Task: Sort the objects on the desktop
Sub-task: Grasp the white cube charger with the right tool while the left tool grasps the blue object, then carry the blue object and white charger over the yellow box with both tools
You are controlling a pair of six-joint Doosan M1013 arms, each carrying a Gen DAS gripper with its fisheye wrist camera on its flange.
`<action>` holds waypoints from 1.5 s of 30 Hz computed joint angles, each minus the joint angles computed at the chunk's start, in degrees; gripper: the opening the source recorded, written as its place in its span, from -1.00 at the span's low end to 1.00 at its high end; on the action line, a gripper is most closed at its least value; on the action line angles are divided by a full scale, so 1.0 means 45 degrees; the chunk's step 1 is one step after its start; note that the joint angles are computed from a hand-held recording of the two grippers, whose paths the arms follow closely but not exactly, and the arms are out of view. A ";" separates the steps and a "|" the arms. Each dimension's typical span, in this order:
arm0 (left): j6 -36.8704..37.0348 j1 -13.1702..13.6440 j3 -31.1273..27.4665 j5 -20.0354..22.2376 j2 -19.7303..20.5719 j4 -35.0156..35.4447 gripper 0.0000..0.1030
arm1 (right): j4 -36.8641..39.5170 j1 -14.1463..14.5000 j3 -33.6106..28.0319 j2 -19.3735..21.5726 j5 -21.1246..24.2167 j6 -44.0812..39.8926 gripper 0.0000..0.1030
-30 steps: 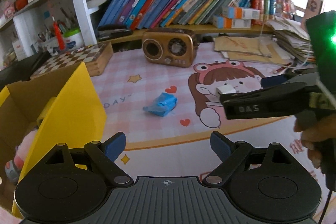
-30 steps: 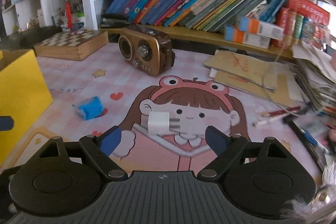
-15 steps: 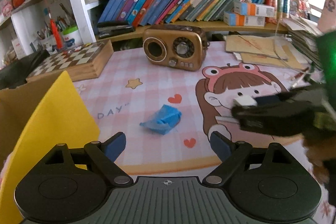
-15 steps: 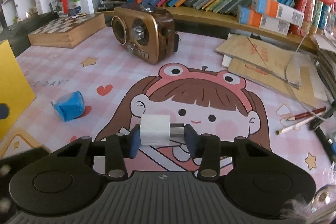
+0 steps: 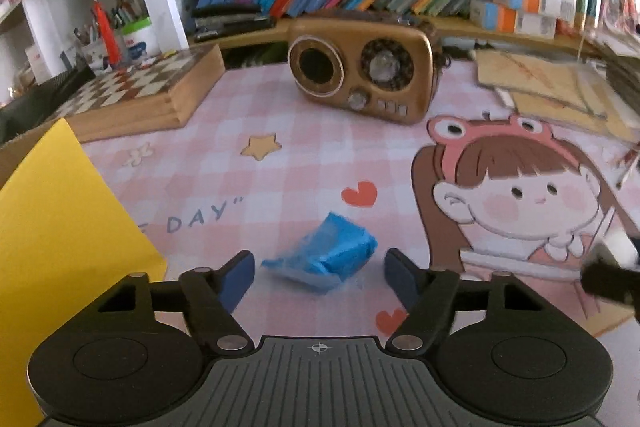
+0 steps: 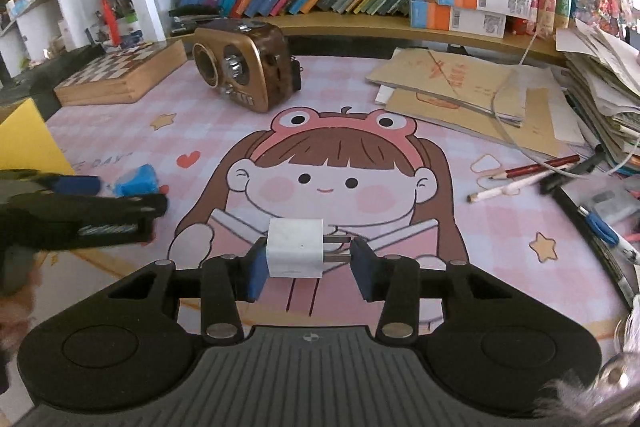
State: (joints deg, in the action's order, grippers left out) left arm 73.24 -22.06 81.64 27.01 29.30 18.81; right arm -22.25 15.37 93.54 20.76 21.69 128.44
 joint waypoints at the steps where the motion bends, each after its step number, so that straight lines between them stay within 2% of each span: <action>1: 0.0002 0.0017 -0.0010 -0.0017 0.0005 -0.0123 0.24 | -0.0021 0.0012 0.0086 -0.0081 -0.0036 0.0020 -0.21; 3: 0.0106 0.0029 -0.0010 -0.0009 -0.0011 -0.0385 0.13 | 0.0023 0.0024 0.0189 -0.0194 -0.0082 -0.0030 -0.21; 6: 0.0258 0.0007 0.0139 -0.0206 -0.0110 -0.0361 -0.16 | -0.0074 0.0070 0.0368 -0.0362 -0.0188 -0.0069 -0.22; 9: 0.0678 0.0061 0.0259 -0.0324 -0.0266 -0.0984 -0.24 | -0.0220 0.0116 0.0486 -0.0487 -0.0271 -0.0027 -0.22; 15: 0.1897 0.0190 0.1060 -0.1142 -0.1119 -0.2631 -0.26 | -0.0560 0.0192 0.0695 -0.0721 -0.0258 0.0593 -0.21; 19: 0.3367 0.0348 0.1746 -0.1616 -0.1820 -0.4509 -0.26 | -0.0401 0.0296 0.0859 -0.0915 -0.0199 0.0441 -0.21; 21: 0.4257 0.0437 0.2101 -0.1738 -0.2160 -0.5502 -0.26 | -0.0409 0.0379 0.0937 -0.1019 -0.0129 0.0440 -0.21; 30: 0.7276 0.0726 0.3591 -0.2069 -0.3432 -0.7957 -0.26 | -0.1461 0.1025 0.1497 -0.1675 0.0179 0.1954 -0.21; 37: 1.0674 0.1039 0.4535 -0.1989 -0.4284 -1.0733 -0.26 | -0.1590 0.1728 0.1802 -0.2126 0.0754 0.2555 -0.21; 45: 1.3958 0.1697 0.5272 -0.1343 -0.4929 -1.3580 -0.27 | -0.3166 0.2686 0.1919 -0.2401 0.1486 0.4558 -0.21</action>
State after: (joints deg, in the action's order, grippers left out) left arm 136.05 -14.42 105.37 20.96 7.12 -42.30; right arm -36.50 27.46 102.18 9.96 28.38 148.95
